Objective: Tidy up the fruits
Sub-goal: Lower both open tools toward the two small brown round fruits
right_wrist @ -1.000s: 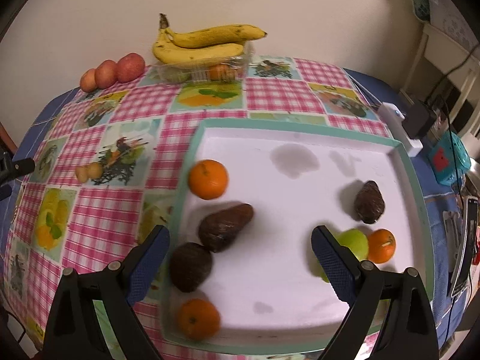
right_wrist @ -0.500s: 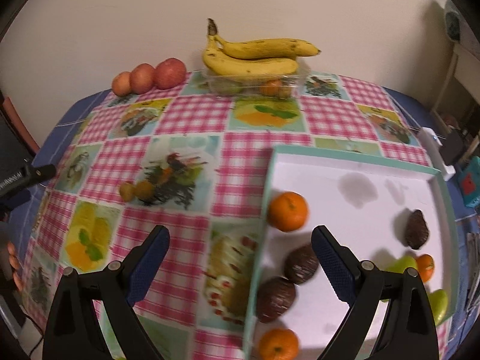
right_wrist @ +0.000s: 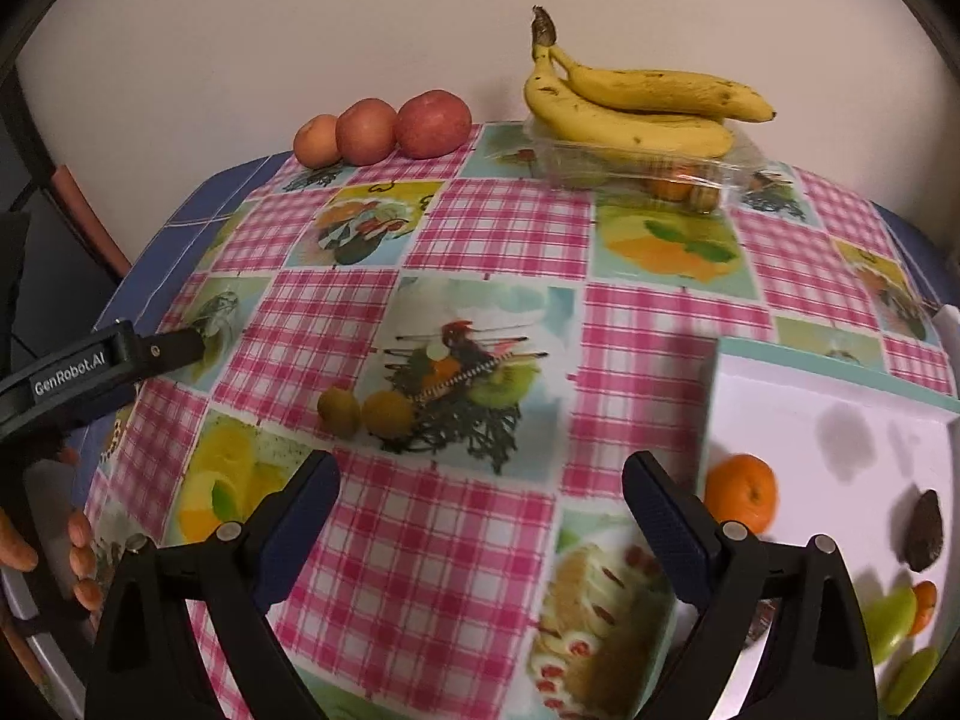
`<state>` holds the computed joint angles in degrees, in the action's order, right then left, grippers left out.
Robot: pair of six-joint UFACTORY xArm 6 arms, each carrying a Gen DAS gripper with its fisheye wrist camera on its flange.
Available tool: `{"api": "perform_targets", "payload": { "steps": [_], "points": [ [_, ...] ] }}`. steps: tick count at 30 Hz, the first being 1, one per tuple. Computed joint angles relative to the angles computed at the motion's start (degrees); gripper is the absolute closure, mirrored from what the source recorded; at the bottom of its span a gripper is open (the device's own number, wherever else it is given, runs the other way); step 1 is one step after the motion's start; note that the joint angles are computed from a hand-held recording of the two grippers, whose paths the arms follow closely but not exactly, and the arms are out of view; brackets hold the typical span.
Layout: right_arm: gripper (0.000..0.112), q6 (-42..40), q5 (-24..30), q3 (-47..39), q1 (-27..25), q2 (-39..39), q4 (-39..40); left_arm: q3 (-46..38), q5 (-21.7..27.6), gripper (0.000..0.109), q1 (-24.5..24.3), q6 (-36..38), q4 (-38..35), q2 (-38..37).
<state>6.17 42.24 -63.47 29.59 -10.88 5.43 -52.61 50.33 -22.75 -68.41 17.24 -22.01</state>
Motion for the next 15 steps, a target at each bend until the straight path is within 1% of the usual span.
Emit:
{"api": "perform_targets", "payload": {
  "steps": [3, 5, 6, 9, 11, 15],
  "points": [
    [0.020, -1.32, -1.17, -0.63, -0.09, 1.49, 3.11, -0.22, -1.10, 0.019, 0.26, 0.76, -0.67, 1.01],
    [0.031, -1.49, -2.07, -1.15, 0.03, 2.56, 3.92, 0.01, -2.39, 0.019, 0.63, 1.01, -1.64, 1.37],
    [0.033, -2.00, -2.33, -1.51, -0.02, 3.13, 4.95, 0.03, -2.78, 0.019, 0.79, 1.11, -2.08, 1.58],
    [0.035, -3.66, -2.98, -2.28, 0.10, 4.47, 8.41, -0.89, -2.12, 0.020, 0.83, 2.10, -2.72, 2.96],
    [0.045, -4.22, -3.25, -2.73, 0.51, 5.14, 8.88, -1.01, -1.92, 0.020, 0.81, 2.27, -2.56, 3.44],
    [0.047, -4.99, -3.45, -3.64, 1.34, 6.89, 9.81, -0.38, -1.65, 0.020, 1.47, 2.29, -4.45, 3.39]
  ]
}}
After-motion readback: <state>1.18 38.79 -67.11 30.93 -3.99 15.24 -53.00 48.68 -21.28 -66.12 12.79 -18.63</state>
